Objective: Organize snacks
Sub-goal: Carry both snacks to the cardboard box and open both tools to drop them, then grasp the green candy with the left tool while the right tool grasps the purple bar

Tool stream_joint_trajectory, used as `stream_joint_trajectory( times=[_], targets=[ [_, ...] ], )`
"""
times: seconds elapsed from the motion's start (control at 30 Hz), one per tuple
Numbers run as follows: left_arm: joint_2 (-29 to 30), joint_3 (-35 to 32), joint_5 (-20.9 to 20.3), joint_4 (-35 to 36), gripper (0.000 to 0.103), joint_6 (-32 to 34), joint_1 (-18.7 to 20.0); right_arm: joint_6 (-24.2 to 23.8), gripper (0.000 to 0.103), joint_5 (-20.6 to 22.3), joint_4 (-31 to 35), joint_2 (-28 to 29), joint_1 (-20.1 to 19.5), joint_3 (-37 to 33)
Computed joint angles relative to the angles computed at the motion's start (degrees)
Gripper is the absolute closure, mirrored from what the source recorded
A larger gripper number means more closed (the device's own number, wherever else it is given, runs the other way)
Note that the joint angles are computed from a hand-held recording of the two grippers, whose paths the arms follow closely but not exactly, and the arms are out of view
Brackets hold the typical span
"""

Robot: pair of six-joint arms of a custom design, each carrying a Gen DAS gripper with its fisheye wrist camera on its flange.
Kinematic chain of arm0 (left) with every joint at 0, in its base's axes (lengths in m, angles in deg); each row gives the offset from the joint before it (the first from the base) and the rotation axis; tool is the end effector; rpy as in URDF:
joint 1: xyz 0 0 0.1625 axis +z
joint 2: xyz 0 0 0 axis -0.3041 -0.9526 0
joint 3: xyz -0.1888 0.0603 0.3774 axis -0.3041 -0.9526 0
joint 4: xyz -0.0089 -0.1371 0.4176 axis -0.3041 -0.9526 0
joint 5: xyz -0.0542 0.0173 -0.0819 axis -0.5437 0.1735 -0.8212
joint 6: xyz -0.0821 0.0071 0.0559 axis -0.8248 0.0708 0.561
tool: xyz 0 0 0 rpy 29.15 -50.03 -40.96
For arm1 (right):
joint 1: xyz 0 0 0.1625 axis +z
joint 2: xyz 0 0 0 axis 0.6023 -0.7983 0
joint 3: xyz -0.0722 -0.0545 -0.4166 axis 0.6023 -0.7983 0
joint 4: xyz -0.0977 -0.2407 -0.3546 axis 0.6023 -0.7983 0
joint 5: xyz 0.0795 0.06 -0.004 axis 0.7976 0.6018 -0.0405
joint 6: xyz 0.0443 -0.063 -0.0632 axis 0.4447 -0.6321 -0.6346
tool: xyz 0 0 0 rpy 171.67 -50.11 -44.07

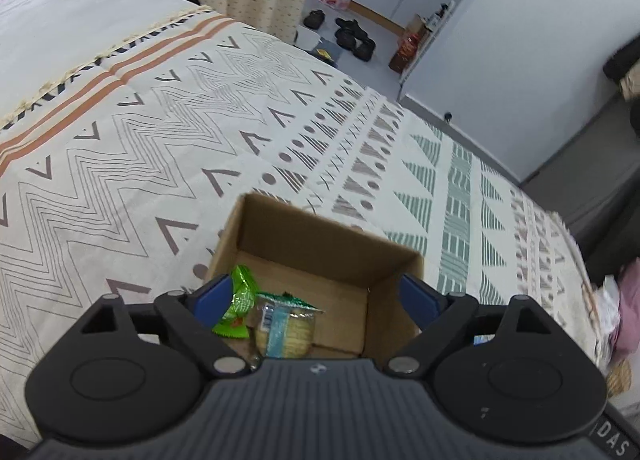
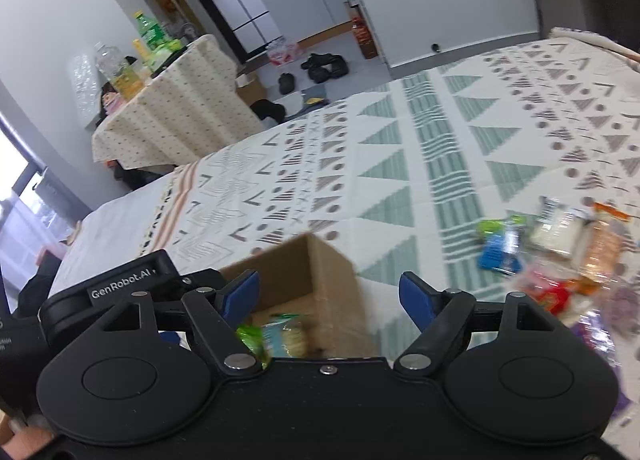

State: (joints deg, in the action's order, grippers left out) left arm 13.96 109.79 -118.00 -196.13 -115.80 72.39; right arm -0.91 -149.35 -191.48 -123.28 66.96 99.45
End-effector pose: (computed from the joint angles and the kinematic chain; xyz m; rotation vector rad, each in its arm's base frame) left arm -0.2685 -0.7444 0.2467 -0.2907 2.4082 -1.0055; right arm 0.2855 -0.7348 0.2191 0.2813 -2.6870 0.9538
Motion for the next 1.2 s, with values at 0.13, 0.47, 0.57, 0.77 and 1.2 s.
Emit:
stream_joint_trajectory(
  times=[0.13, 0.47, 0.57, 0.77, 1.2],
  targets=[
    [0.5, -0.2, 0.3, 2.0, 0.009, 0.2, -1.1, -0.5, 0.020, -1.5, -0.6, -2.7, -0.6, 2.8],
    [2.0, 0.3, -0.5, 0.4, 0.003, 3.9, -3.6, -1.3, 0.009, -4.5, -3.0, -8.5, -1.9, 8.4],
    [2.6, 0.5, -0.8, -1.5, 0.000, 6.2, -4.2, -1.5, 0.007, -5.3, -3.5, -10.0, -2.2, 9.7],
    [3.6, 1.0, -2.8, -5.6, 0.000, 11.0, -5.3, -1.8, 0.003, -6.6, -4.4, -13.2, -3.1, 12.6],
    [5.6, 0.6, -7.1, -6.2, 0.000, 14.9, -7.1, -3.0, 0.000, -9.6, -4.7, -18.5, -5.2, 17.6]
  ],
)
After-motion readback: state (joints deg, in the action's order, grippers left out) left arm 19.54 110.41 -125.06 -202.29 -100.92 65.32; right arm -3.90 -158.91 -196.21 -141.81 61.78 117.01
